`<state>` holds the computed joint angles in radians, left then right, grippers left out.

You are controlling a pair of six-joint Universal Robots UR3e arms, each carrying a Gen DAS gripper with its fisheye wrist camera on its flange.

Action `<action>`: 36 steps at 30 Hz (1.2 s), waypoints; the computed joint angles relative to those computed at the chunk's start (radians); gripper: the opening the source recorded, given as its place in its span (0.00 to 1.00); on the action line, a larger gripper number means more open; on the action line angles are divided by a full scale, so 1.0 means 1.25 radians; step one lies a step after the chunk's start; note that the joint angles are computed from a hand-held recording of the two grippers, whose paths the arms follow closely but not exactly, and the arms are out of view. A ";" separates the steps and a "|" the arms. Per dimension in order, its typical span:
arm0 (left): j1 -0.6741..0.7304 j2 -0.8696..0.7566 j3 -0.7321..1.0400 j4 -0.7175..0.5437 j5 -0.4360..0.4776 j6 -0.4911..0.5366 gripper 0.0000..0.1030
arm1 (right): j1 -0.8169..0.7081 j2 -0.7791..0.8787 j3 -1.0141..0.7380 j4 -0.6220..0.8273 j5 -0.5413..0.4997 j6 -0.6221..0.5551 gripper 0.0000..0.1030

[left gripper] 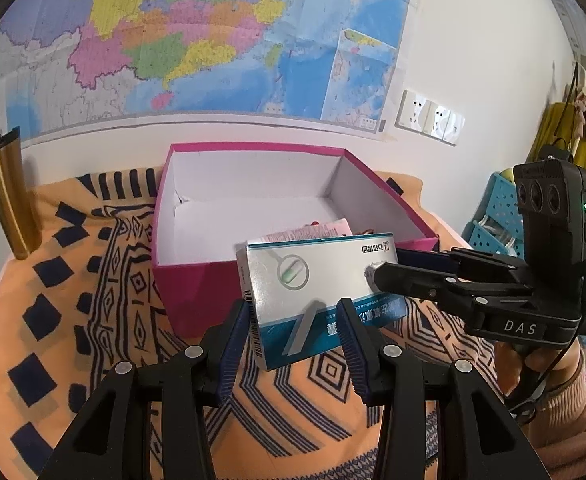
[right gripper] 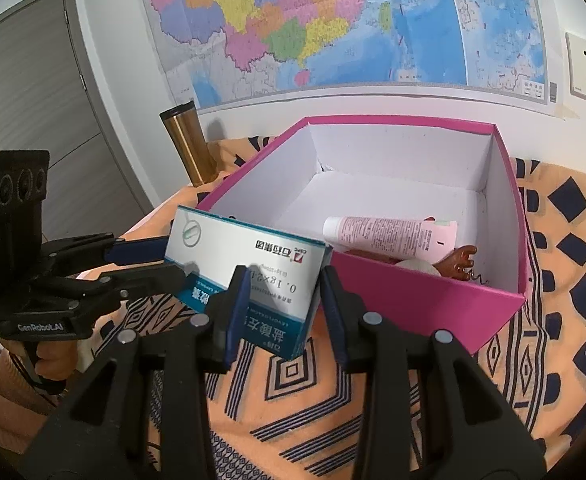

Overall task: Organize rigid objects
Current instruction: 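Carry the medicine box with the right tool over the magenta box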

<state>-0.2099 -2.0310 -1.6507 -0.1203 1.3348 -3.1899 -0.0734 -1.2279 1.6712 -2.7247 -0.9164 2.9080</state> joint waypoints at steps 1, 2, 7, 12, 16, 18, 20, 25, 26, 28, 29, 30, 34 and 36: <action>0.000 -0.001 0.003 -0.001 0.001 0.000 0.43 | -0.001 0.000 -0.001 0.000 0.001 0.000 0.38; -0.001 -0.002 0.006 -0.003 0.002 0.000 0.43 | -0.001 0.001 -0.002 0.000 0.001 0.000 0.38; -0.003 -0.006 0.017 -0.010 0.007 0.005 0.43 | -0.002 0.003 -0.008 -0.001 0.001 0.002 0.38; -0.003 -0.010 0.031 -0.013 0.009 0.006 0.43 | -0.002 0.014 -0.025 -0.001 0.002 0.005 0.38; -0.003 -0.018 0.045 -0.014 0.012 0.007 0.43 | -0.003 0.018 -0.036 -0.002 0.002 0.006 0.38; -0.002 -0.021 0.050 -0.016 0.010 0.006 0.43 | -0.002 0.021 -0.044 -0.003 0.001 0.008 0.38; 0.001 -0.027 0.058 -0.018 0.009 0.004 0.43 | -0.002 0.024 -0.052 -0.004 0.002 0.009 0.38; 0.005 -0.039 0.078 -0.023 0.010 0.005 0.43 | 0.001 0.043 -0.082 0.001 0.002 0.012 0.38; 0.006 -0.040 0.080 -0.024 0.009 0.004 0.43 | 0.000 0.046 -0.084 0.001 0.003 0.012 0.38; 0.008 -0.044 0.085 -0.023 0.008 0.004 0.43 | 0.001 0.048 -0.088 0.003 0.003 0.014 0.38; 0.009 -0.046 0.087 -0.023 0.008 0.004 0.43 | 0.001 0.047 -0.087 0.003 0.002 0.013 0.38; 0.010 -0.048 0.089 -0.023 0.006 0.004 0.43 | 0.001 0.049 -0.090 0.005 0.003 0.013 0.38; 0.015 -0.058 0.102 -0.025 0.002 0.002 0.43 | 0.002 0.058 -0.104 0.008 0.004 0.015 0.38; 0.017 -0.062 0.110 -0.028 0.000 0.002 0.43 | 0.002 0.061 -0.106 0.006 0.003 0.016 0.38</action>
